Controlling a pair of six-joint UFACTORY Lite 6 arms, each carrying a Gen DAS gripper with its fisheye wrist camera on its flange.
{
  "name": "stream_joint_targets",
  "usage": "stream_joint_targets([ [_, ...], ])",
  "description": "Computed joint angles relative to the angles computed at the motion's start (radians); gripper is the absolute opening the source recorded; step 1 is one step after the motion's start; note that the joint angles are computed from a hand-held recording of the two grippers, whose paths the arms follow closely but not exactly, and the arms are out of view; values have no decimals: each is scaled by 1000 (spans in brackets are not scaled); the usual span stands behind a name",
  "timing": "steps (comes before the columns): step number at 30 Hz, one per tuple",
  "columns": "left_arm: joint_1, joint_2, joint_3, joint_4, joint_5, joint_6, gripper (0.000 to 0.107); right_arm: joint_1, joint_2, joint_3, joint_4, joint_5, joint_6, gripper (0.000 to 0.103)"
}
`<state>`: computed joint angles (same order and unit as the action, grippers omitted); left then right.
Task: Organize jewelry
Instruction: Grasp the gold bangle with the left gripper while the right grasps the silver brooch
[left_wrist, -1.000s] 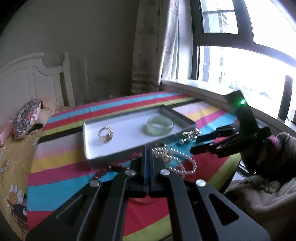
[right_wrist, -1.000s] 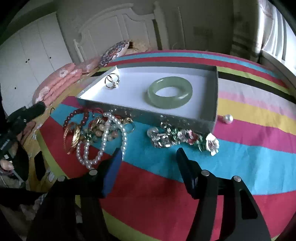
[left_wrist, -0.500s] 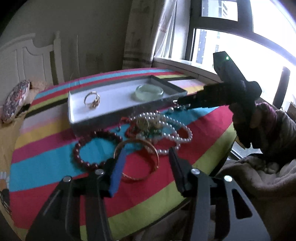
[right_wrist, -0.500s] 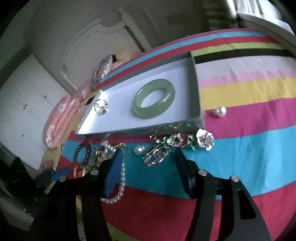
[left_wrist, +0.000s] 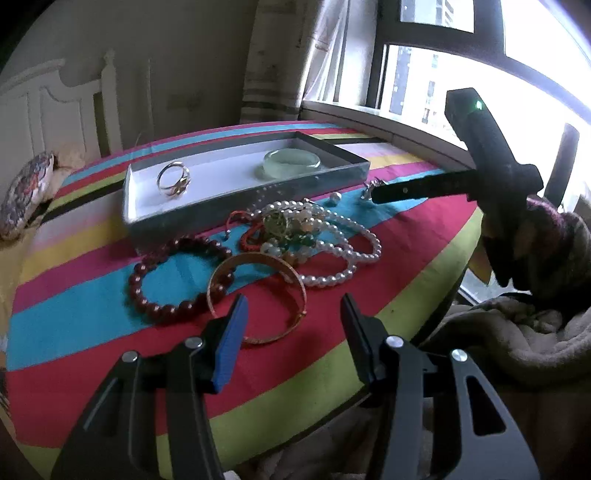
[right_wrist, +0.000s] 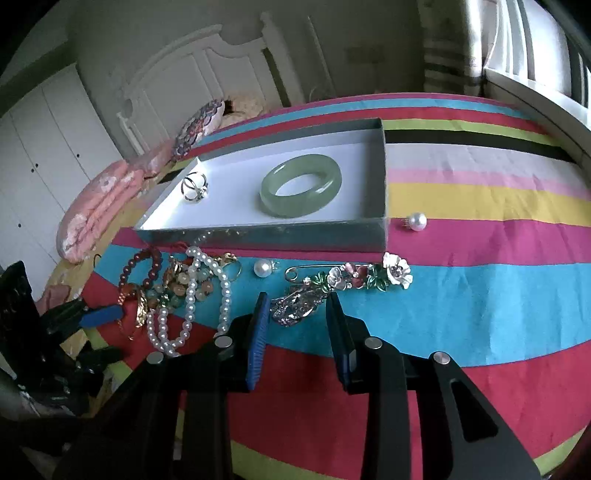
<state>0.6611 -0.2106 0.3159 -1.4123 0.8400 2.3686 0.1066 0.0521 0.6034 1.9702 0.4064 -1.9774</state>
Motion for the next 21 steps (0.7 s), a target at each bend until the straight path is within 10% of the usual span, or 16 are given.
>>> stream_joint_targets([
  [2, -80, -32, -17, -49, -68, 8, 50, -9, -4, 1, -20, 9, 16, 32],
  [6, -209, -37, -26, -180, -196, 60, 6, -35, -30, -23, -46, 47, 12, 32],
  [21, 85, -173, -5, -12, 78, -65, 3, -24, -200, -131, -43, 84, -25, 32],
])
